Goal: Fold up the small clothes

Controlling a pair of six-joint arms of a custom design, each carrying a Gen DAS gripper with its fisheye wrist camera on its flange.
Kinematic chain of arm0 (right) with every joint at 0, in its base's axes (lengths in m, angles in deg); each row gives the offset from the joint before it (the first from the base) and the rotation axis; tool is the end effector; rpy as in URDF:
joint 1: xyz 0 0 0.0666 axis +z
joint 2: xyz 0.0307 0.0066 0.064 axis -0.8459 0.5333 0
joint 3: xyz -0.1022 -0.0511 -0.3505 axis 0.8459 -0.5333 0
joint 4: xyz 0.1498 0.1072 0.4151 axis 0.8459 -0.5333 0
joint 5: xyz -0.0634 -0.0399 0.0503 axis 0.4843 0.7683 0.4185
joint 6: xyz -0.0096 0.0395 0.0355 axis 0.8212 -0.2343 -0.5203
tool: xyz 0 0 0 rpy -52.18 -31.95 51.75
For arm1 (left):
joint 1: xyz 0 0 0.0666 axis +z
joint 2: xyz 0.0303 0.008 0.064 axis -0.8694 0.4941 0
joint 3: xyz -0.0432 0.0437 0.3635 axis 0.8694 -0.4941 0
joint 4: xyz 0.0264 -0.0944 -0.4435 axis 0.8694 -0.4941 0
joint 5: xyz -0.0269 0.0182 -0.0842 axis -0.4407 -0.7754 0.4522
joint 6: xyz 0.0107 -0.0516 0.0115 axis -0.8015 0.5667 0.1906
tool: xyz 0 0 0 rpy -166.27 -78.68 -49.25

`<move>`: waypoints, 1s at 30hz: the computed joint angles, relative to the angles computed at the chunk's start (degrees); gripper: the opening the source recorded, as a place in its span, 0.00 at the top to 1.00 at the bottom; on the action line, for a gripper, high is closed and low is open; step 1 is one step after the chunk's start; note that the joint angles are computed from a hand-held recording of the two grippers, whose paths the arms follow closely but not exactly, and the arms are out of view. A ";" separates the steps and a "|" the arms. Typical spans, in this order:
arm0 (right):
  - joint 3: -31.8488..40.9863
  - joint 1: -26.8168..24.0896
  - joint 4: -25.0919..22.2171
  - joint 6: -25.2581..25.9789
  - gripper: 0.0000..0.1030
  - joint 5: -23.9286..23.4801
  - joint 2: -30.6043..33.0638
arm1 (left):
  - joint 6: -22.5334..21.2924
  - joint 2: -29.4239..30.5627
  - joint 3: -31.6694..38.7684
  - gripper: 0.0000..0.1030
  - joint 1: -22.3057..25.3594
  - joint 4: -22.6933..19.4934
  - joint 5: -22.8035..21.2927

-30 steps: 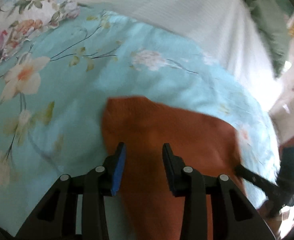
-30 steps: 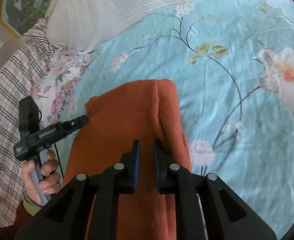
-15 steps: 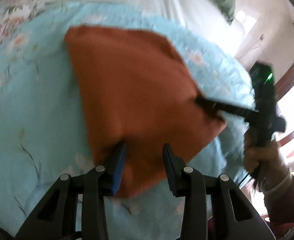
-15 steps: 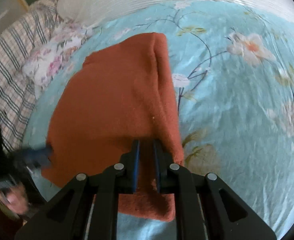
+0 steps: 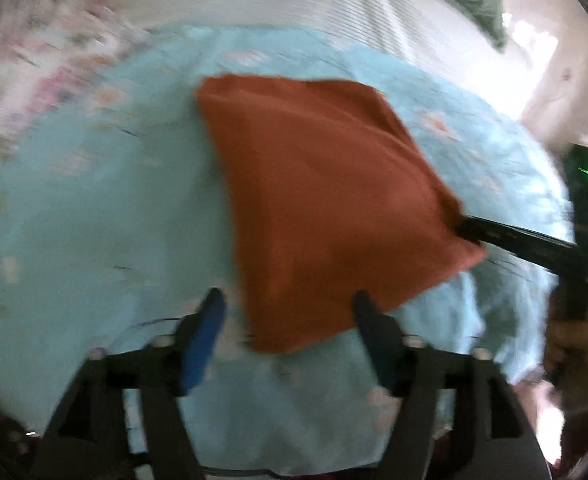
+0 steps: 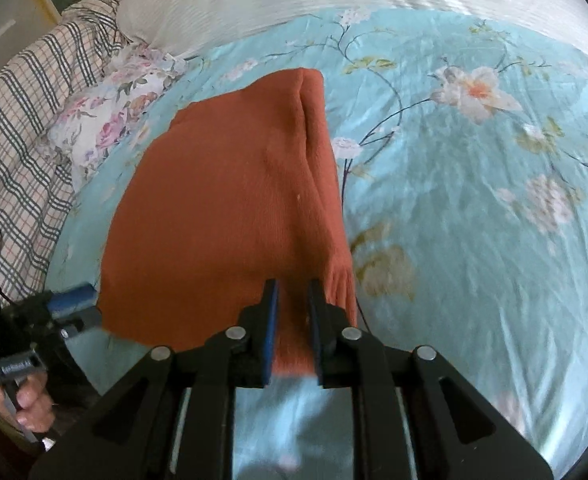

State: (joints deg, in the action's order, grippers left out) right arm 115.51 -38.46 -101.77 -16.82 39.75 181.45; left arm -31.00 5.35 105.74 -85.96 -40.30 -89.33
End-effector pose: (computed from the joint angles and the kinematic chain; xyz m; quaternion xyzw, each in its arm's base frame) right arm 0.6030 0.2208 0.4054 -0.1357 0.9309 0.1966 0.2763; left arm 0.5266 -0.2445 0.4119 -0.0563 0.9521 -0.0434 0.2974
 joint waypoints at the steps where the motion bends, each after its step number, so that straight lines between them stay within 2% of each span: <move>1: -1.26 0.02 0.48 0.04 0.52 0.00 -1.32 | 0.66 -0.10 0.31 0.19 -0.54 -1.57 -3.26; 2: -2.50 0.09 1.18 0.17 0.35 0.20 -2.56 | 1.26 -0.26 0.33 0.19 -0.88 -2.53 -5.50; 4: -5.71 0.58 3.52 1.09 0.30 1.94 -5.71 | 1.36 -0.50 -0.11 0.19 -1.12 -3.05 -7.08; 8: -8.03 1.48 3.21 3.60 0.29 5.17 -8.18 | 1.46 0.71 0.34 0.19 -1.85 -5.45 -10.14; 13: -10.32 2.32 1.75 5.49 0.28 6.45 -9.88 | 1.69 -0.06 -1.12 0.19 -2.67 -5.83 -10.50; 20: -12.10 3.30 0.74 6.89 0.25 6.27 -11.53 | 2.26 -1.54 -2.74 0.19 -3.43 -7.29 -12.25; 30: -10.06 4.14 0.12 7.08 0.24 6.35 -9.91 | 2.62 -1.22 -1.51 0.19 -2.16 -7.34 -11.15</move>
